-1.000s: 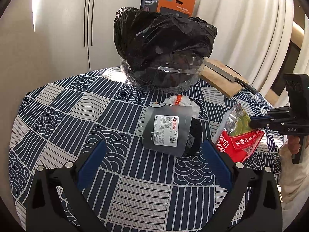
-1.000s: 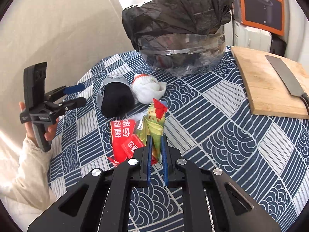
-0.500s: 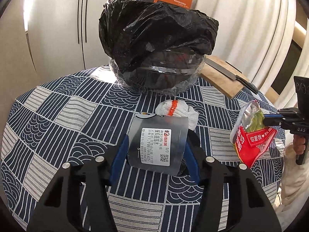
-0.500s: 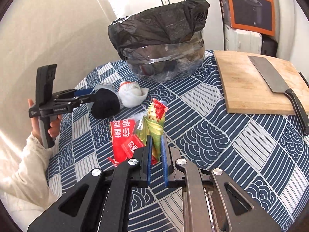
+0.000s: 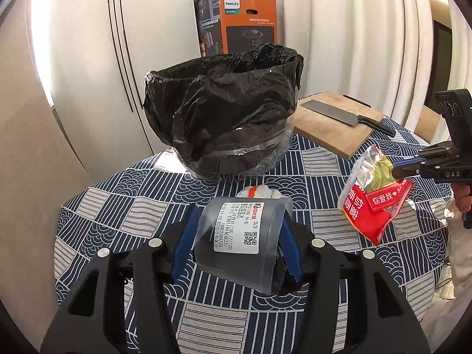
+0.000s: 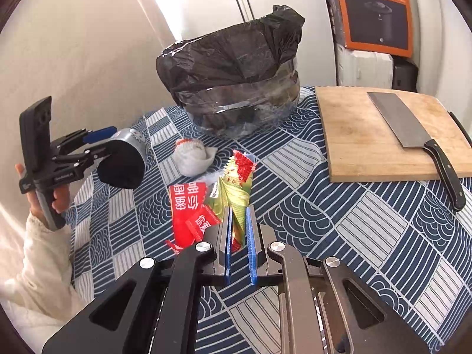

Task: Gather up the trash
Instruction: 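Grasp the grey can with the left tool while the right tool holds the wrapper, then carry the grey can and red wrapper with both tools toward the bin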

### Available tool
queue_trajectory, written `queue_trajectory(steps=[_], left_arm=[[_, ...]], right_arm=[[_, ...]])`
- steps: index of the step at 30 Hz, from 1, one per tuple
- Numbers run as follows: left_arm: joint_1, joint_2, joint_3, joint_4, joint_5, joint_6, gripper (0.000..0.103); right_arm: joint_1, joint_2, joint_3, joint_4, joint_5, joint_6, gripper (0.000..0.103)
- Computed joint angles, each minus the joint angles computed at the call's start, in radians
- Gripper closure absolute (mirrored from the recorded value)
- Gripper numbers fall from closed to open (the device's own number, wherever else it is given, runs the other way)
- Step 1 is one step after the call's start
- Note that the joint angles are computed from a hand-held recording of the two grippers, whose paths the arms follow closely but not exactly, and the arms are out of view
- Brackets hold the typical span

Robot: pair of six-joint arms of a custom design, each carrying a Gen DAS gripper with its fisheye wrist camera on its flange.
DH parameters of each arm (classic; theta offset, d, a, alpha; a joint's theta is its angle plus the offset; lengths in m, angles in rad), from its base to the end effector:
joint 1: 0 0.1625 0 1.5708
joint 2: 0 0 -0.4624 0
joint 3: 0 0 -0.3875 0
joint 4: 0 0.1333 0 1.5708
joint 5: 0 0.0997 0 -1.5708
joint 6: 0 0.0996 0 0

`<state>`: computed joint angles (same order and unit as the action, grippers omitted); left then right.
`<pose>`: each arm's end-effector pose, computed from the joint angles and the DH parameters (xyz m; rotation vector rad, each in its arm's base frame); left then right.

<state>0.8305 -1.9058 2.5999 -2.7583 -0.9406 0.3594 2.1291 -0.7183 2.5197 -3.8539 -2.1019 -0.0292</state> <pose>-0.0415 -0.3301 0.3277 1.1354 2.2466 -0.7752 0.2757 -0.2850 0.0596 0.5955 -2.5776 0.8135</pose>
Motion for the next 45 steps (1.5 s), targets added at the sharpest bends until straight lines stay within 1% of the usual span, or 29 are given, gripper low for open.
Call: queue_trajectory(steps=[3,6,9,12,21,23,26,30,32,35,45], left_arm=[[-0.030,-0.032,-0.005,0.035,-0.018,-0.021,0.049],[-0.057,-0.037,-0.008,0.040,-0.021,-0.034,0.049],[-0.067,-0.028,-0.021,0.050,-0.046,-0.042,0.049],[-0.090,-0.016,-0.023,0.040,-0.038,-0.045,0.049],[-0.094,0.015,-0.059,0.001,-0.083,-0.010,0.049],[-0.087,0.018,-0.067,-0.008,-0.101,0.003,0.049],[-0.070,0.029,-0.089,-0.018,-0.137,0.015,0.049],[-0.059,0.050,-0.110,-0.043,-0.145,0.038,0.049],[-0.047,0.058,-0.124,-0.048,-0.165,0.050,0.049],[-0.034,0.079,-0.148,-0.065,-0.174,0.067,0.049],[0.011,0.164,-0.241,-0.096,-0.234,0.130,0.049]], right_arm=[[-0.002,-0.011,0.004,-0.010,0.009,-0.013,0.095],[0.000,-0.025,0.006,-0.014,0.015,-0.024,0.094],[0.006,-0.047,0.003,-0.005,0.013,-0.041,0.094],[0.013,-0.076,-0.004,0.012,0.002,-0.054,0.094],[0.056,-0.153,-0.055,0.088,-0.054,-0.077,0.094],[0.064,-0.162,-0.069,0.095,-0.079,-0.062,0.094],[0.068,-0.178,-0.093,0.098,-0.089,-0.065,0.094],[0.077,-0.195,-0.136,0.112,-0.098,-0.090,0.094],[0.079,-0.201,-0.155,0.110,-0.094,-0.105,0.094],[0.082,-0.201,-0.190,0.114,-0.094,-0.127,0.094],[0.065,-0.188,-0.310,0.191,-0.075,-0.189,0.094]])
